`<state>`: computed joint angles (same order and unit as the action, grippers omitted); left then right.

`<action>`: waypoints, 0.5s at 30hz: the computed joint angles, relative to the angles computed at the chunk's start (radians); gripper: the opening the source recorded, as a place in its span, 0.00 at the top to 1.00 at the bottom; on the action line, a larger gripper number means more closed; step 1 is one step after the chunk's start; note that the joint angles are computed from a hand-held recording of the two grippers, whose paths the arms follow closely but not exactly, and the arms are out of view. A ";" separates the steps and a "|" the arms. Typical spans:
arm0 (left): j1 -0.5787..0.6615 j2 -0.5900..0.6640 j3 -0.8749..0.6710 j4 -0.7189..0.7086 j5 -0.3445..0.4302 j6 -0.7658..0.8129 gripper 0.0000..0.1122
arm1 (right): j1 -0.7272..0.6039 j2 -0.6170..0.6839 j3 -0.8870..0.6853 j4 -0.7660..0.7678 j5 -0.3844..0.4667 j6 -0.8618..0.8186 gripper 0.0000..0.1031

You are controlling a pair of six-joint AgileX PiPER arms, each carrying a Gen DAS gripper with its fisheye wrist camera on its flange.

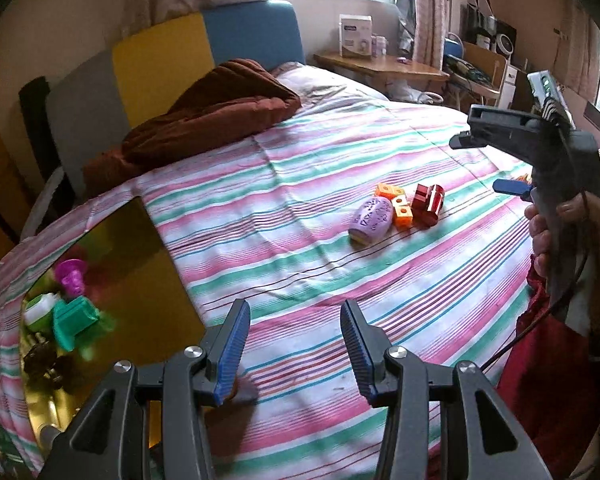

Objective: Organize rigid objects
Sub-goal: 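Move the left tool toward the purple oval toy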

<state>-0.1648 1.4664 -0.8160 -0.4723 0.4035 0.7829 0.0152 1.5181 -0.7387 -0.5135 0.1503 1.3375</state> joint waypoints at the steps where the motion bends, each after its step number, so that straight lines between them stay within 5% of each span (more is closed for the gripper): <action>1: -0.008 0.011 -0.006 0.000 -0.001 -0.003 0.58 | -0.003 -0.001 0.002 0.009 -0.005 -0.006 0.13; 10: -0.081 0.163 -0.111 0.025 0.019 -0.098 0.58 | -0.041 -0.002 0.016 0.278 -0.039 -0.250 0.12; 15: -0.067 0.273 -0.219 -0.073 0.141 -0.097 0.58 | -0.061 -0.003 0.023 0.491 -0.049 -0.453 0.12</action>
<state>-0.2316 1.7393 -1.0349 -0.5454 0.5447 0.6855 -0.0454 1.5149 -0.7152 -0.0223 0.1014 0.8843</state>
